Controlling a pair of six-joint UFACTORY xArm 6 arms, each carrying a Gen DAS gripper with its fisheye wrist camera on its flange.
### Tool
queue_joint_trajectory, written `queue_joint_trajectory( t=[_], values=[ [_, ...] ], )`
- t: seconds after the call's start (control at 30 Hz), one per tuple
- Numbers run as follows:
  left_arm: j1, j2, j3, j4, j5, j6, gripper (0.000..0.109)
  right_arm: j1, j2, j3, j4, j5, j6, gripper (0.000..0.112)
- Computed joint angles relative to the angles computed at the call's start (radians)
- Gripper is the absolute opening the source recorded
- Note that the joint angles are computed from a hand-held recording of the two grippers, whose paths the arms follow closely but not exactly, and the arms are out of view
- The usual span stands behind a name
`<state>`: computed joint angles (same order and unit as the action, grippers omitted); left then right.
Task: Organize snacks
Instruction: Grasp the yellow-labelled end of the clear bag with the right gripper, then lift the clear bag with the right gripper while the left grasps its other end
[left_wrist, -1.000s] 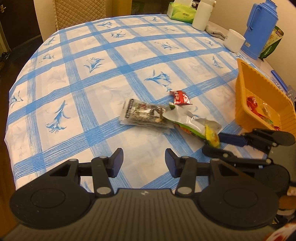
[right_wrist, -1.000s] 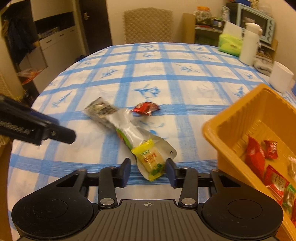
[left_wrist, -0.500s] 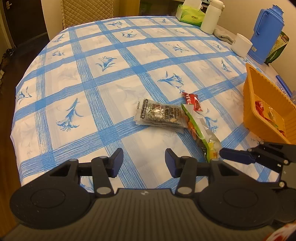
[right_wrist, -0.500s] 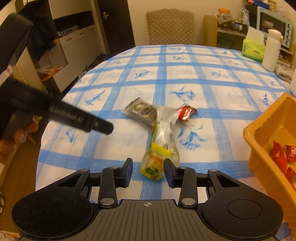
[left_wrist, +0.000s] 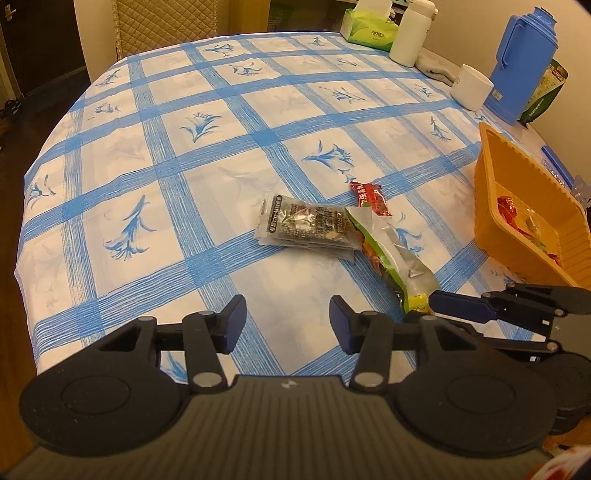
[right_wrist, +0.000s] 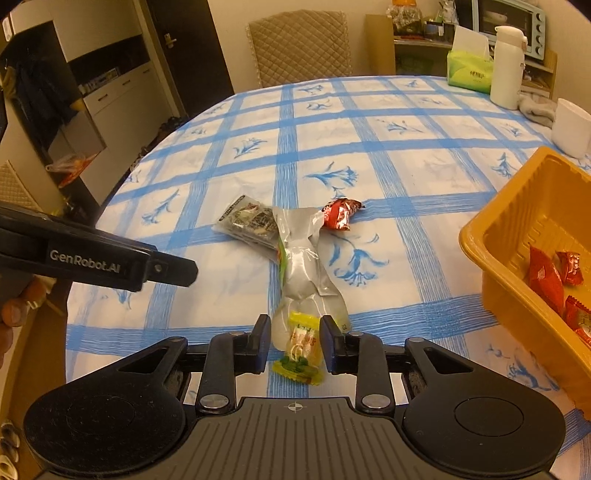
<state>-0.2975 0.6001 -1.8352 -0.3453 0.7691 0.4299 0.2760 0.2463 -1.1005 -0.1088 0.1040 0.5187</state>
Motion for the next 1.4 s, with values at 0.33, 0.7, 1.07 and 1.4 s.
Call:
queue_joint_trajectory(
  t=[0.33, 0.7, 1.07, 1.4],
  values=[
    [-0.007, 0.005, -0.013, -0.013, 0.010, 0.016, 0.046, 0.000, -0.006, 0.006, -0.018, 0.051, 0.044, 0.029],
    [-0.029, 0.017, -0.037, -0.021, 0.027, 0.029, 0.045, -0.002, 0.003, -0.007, -0.009, 0.080, -0.002, 0.022],
    [-0.067, 0.073, -0.131, -0.075, 0.077, 0.004, 0.049, -0.036, -0.076, 0.070, -0.049, 0.062, 0.053, 0.022],
    [-0.116, 0.179, -0.274, -0.038, 0.109, -0.171, 0.063, -0.088, -0.154, 0.160, -0.094, 0.066, 0.144, 0.022]
  ],
)
